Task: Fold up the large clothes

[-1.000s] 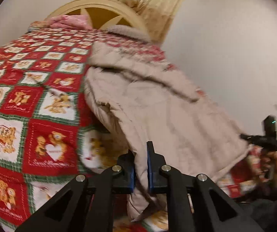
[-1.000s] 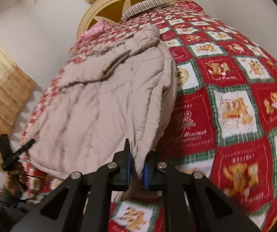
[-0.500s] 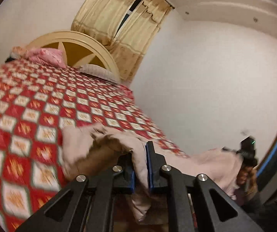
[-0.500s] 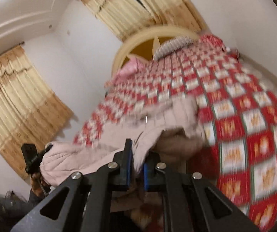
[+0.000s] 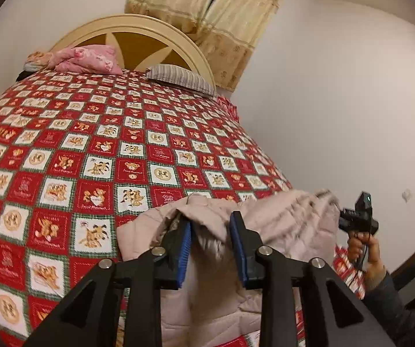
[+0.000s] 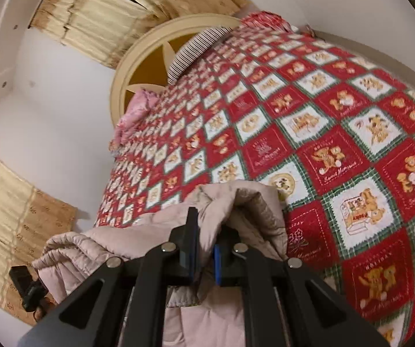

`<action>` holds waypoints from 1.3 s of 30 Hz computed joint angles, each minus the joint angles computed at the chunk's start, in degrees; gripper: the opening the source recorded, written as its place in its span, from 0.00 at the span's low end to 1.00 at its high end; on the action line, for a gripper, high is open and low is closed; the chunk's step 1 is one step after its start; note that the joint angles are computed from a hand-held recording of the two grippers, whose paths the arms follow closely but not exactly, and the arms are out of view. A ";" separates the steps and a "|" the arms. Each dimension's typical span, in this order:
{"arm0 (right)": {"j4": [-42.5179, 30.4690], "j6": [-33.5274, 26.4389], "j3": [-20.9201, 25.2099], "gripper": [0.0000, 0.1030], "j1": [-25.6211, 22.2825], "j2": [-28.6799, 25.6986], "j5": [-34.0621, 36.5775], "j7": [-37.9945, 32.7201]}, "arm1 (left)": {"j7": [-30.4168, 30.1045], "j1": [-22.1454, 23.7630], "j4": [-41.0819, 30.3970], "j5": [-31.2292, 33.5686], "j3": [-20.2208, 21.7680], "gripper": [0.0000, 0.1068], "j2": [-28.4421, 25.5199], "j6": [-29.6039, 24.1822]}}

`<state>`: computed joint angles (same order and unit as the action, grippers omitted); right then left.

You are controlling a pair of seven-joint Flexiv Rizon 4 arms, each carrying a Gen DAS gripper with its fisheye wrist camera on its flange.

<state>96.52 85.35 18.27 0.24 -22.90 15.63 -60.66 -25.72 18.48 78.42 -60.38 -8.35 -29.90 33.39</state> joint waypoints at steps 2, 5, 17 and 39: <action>-1.41 -0.82 1.42 0.11 -1.58 -1.84 0.63 -0.87 | 2.42 -2.04 1.58 -0.68 0.63 0.69 0.78 8.99; -5.05 -4.29 -4.48 0.11 2.87 -2.83 8.29 -5.03 | 8.44 -3.56 4.57 -7.42 -1.23 0.89 1.68 23.88; -8.22 -9.99 -44.40 0.48 35.13 -7.53 6.55 9.85 | 53.79 -24.45 10.97 -26.97 -8.42 0.90 -1.98 56.86; -6.32 -3.01 -47.86 0.63 43.14 -17.84 -25.45 15.95 | -9.68 -30.49 -5.63 14.13 14.44 0.96 -19.42 42.65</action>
